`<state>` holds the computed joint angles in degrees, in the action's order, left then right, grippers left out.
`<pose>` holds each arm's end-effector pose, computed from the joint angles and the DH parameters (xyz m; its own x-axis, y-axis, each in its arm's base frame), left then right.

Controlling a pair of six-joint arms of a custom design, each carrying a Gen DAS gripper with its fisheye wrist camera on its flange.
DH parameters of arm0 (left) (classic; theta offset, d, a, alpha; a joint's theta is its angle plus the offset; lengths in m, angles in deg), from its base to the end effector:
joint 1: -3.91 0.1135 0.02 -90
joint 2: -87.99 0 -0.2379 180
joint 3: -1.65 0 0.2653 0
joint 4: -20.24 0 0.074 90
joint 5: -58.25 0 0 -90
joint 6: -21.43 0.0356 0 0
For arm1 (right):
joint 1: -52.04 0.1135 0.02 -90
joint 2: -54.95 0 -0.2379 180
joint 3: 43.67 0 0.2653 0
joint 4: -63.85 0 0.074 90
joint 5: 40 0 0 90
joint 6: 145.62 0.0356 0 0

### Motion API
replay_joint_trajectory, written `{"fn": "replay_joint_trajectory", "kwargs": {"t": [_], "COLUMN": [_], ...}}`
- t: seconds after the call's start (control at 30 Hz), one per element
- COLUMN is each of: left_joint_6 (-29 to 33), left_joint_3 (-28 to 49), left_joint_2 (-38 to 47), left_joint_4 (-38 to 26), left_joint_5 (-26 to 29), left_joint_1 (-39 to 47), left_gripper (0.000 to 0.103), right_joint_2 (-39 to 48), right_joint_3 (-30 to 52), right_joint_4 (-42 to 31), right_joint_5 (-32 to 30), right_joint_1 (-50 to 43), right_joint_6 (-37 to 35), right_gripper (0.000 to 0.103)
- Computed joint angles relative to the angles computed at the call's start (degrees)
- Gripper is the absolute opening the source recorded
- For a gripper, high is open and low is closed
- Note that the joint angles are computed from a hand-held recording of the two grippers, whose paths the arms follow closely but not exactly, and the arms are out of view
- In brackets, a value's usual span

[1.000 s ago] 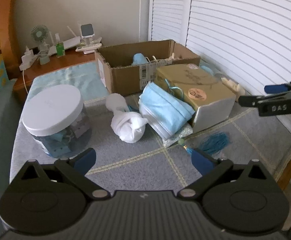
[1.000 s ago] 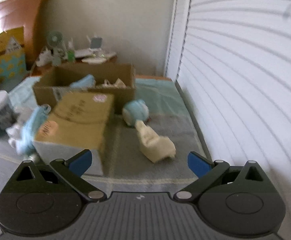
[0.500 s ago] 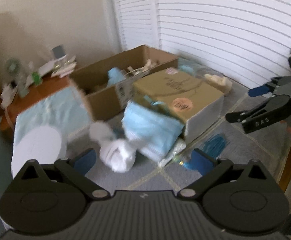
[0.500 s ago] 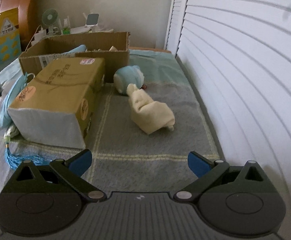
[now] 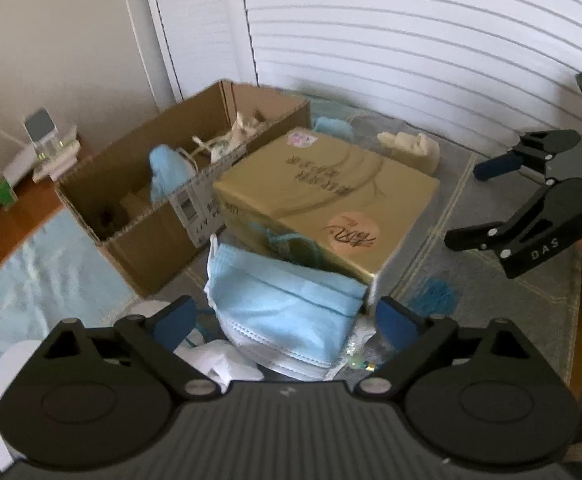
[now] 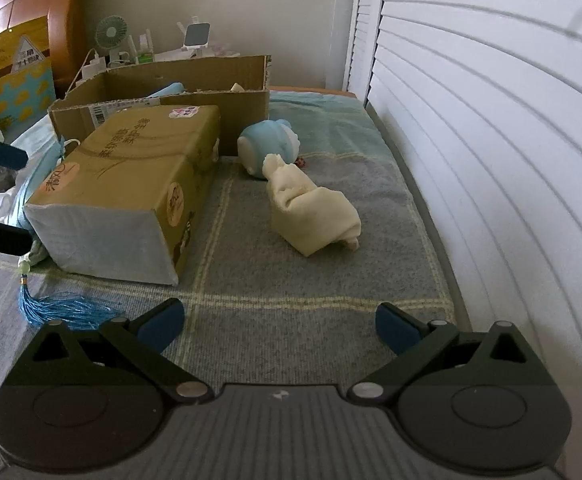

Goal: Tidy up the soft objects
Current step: 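Grasp a blue face mask with the left tool while the right tool grasps the cream cloth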

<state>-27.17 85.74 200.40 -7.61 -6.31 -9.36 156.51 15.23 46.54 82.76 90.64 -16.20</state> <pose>0.3891 -0.1075 0.1194 -0.3155 0.6880 -0.6536 0.8648 0.4920 0.1005 0.2580 0.1813 0.0768 -0.7215 0.1074 -0.6841 0.1878 0.9812 -0.0441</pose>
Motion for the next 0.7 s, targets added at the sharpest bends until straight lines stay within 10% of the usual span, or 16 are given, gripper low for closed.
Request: {"fn": "replay_joint_trajectory", "kwargs": {"t": [0.43, 0.7], "left_joint_6": [1.5, 1.3], "left_joint_3": [4.9, 5.1], "left_joint_2": [4.1, 4.2], "left_joint_4": [-5.0, -4.8], "left_joint_5": [0.8, 0.6], "left_joint_1": [0.8, 0.7], "left_gripper": [0.069, 0.069], "right_joint_2": [-0.7, 1.5], "right_joint_3": [-0.8, 0.7], "right_joint_4": [1.2, 4.9], "right_joint_5": [3.0, 5.4], "right_joint_1": [0.4, -2.4], "right_joint_6": [-0.7, -3.1], "right_gripper": [0.101, 0.083]}}
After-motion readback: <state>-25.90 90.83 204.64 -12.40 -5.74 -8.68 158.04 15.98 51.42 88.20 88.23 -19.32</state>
